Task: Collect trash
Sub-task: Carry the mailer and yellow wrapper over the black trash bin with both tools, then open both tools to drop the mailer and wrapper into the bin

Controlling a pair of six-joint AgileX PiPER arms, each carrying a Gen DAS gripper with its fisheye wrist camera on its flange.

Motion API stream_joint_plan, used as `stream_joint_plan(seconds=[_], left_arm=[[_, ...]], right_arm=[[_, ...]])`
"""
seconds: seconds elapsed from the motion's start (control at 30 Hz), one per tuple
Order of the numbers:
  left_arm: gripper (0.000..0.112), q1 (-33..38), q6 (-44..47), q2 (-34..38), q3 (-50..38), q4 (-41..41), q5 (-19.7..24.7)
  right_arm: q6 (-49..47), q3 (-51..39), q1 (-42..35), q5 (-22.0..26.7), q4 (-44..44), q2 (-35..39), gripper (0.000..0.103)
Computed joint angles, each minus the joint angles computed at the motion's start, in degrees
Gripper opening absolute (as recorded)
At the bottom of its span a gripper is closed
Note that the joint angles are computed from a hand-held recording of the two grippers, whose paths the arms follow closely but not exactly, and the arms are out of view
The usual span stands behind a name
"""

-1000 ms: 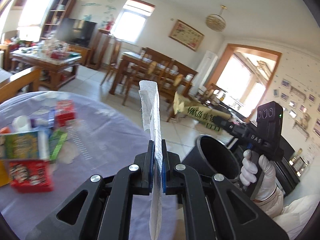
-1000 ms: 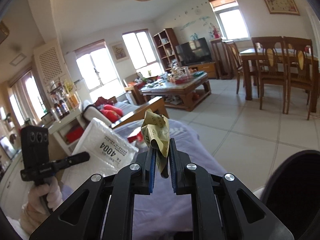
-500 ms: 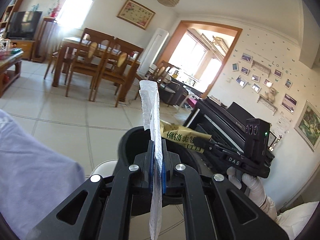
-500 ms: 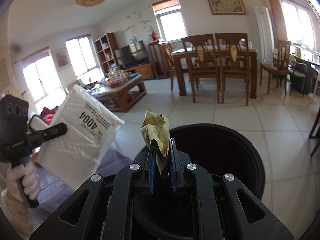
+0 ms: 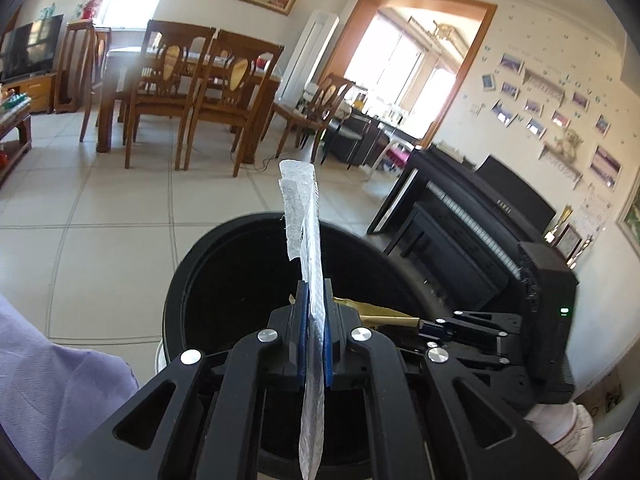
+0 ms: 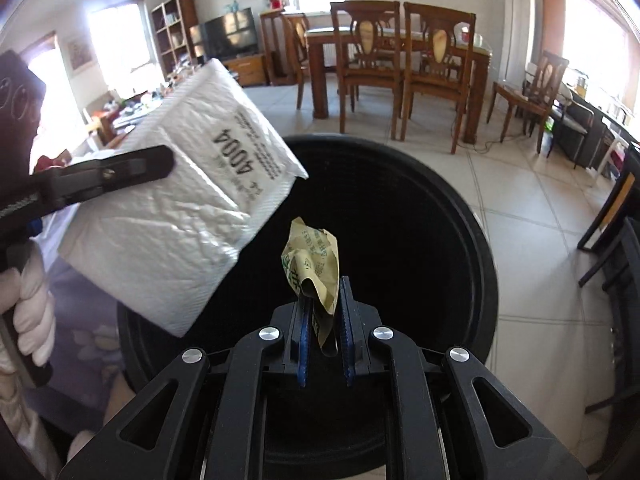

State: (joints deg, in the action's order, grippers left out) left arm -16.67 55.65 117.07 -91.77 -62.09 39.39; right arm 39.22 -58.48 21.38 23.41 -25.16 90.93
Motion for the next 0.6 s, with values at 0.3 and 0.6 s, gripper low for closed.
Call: stream_joint_plan(seconds=[0.3,0.6], left_arm=[[0.01,0.5,-6.6,0.1,-0.6,7.7,0.7],[0.011,5.4,1.4,-5.7,6.7,0.6,2.5]], right_arm=[[6.6,-3.2,1.9,-0.1,-6.7,5.0,0.036],[14.4,-3.3,6.9,2.0,-14.6,4.0,0.051]])
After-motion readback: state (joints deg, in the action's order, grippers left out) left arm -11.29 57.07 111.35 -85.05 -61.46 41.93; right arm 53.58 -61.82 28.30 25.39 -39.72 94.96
